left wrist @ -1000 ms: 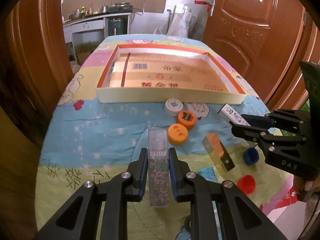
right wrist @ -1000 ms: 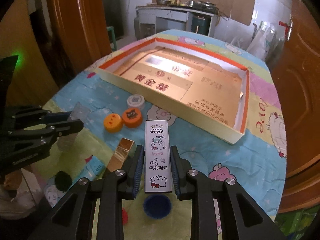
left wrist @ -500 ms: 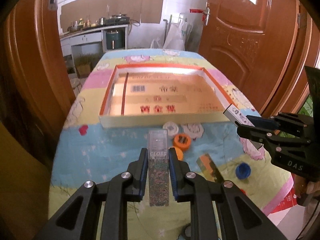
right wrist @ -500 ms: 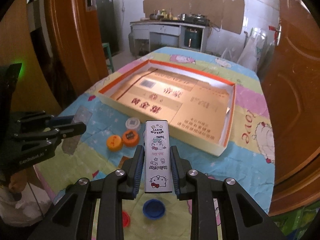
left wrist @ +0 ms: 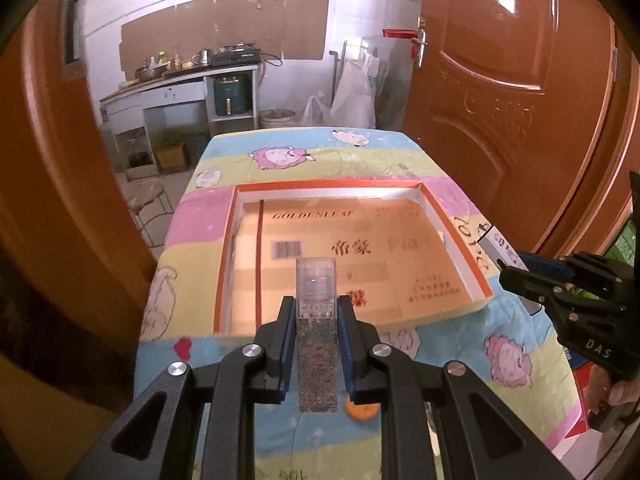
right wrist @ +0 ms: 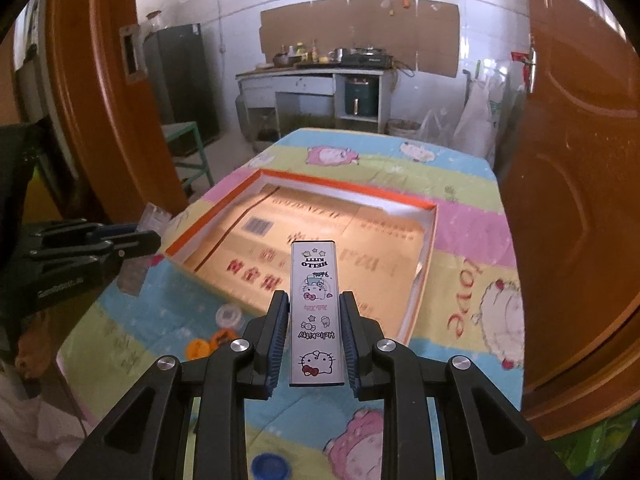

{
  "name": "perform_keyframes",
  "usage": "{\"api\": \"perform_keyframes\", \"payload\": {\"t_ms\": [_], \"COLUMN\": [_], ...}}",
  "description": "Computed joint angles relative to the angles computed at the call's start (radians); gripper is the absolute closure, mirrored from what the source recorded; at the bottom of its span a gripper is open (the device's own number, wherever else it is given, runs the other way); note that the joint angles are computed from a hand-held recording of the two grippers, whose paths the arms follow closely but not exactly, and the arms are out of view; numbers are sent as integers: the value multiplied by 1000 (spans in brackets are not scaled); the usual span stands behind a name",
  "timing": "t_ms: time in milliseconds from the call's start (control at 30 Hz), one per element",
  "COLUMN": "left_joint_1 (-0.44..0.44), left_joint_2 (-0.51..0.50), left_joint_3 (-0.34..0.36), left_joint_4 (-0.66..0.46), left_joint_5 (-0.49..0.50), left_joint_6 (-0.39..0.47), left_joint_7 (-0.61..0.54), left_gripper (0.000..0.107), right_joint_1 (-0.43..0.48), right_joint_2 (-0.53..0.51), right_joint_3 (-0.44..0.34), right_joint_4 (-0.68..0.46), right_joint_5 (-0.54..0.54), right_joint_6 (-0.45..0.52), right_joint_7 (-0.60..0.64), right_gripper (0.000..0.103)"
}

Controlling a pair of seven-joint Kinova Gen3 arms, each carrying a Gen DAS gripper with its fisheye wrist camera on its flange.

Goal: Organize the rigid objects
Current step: 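Carry the GLOSS tube with the left gripper while the right carries the box into the tray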

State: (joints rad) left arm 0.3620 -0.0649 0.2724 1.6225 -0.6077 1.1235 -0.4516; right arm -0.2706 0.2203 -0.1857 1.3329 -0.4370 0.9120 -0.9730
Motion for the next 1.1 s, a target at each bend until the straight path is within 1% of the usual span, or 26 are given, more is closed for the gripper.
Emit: {"api": "perform_keyframes", "payload": {"t_ms": [200,500,600,833,1100], "left_joint_1": [-22,-62,-80,-113,-148], "left_joint_2": [57,156,188,269,348], "left_joint_3": [-48,-136,-161,-206,-244], "left_joint_4": [-65,-169,-195,-258,-325], "left_joint_5": [46,143,181,250,315], "left_joint_6": [-18,-41,-48,-35,-30], "left_joint_7": [-104,-255,-296,-380,-451], "left_gripper": [87,87,87,87,87], "right_joint_1": [-14,-35,-50,-83,-124], "right_joint_2": [61,206,255,388,498], "right_joint_3": [4,2,2,10,28], "right_joint_4": [-103,-291,-349,-529,-699], "right_joint_5": [35,85,108,148,196], "right_joint_6": [28,97,120,206,294], "right_joint_7": [-29,-95,-113,-167,-207], "right_gripper": [76,76,76,76,76]}}
